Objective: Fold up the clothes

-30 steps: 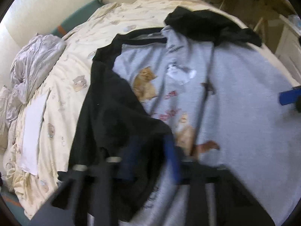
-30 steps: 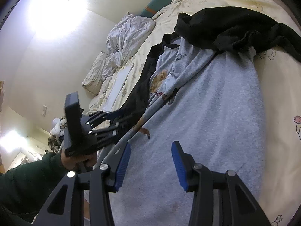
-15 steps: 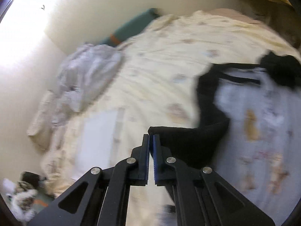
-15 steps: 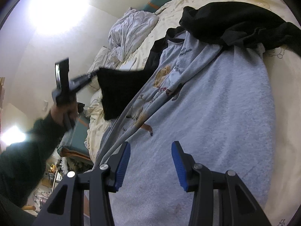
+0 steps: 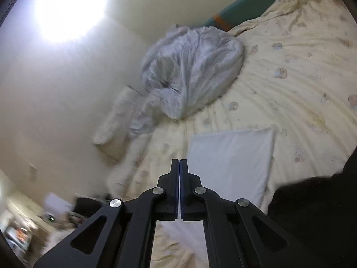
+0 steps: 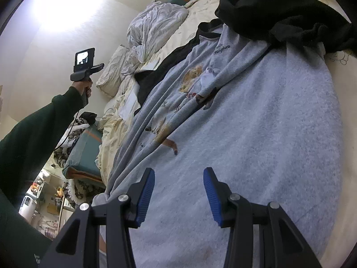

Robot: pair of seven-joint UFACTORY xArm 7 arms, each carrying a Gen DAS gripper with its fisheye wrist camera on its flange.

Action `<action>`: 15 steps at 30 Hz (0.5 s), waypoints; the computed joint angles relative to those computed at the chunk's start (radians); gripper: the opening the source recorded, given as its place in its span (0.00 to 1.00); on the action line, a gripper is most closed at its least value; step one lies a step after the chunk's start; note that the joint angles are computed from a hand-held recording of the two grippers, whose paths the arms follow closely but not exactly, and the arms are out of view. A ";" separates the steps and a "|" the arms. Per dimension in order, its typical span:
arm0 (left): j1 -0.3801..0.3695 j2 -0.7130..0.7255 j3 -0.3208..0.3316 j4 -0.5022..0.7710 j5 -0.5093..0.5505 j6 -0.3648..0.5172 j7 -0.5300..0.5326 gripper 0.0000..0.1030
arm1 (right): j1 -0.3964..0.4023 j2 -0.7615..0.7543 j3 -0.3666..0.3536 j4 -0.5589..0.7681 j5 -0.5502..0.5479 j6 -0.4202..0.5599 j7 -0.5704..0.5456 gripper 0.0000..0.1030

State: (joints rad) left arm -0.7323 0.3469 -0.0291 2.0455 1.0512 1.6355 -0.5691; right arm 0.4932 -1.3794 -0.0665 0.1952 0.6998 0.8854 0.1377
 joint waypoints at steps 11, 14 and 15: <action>0.231 -0.161 -0.114 -0.383 -0.580 -0.534 -0.022 0.01 | 0.015 0.089 0.007 0.012 -0.010 -0.022 -0.010 0.45; 0.273 -0.212 -0.133 -0.492 -0.753 -0.655 -0.005 0.05 | 0.017 0.091 0.012 0.015 -0.014 -0.017 -0.014 0.45; 0.283 -0.234 -0.135 -0.533 -0.790 -0.688 -0.008 0.17 | 0.019 0.093 0.012 0.016 -0.014 -0.018 -0.016 0.45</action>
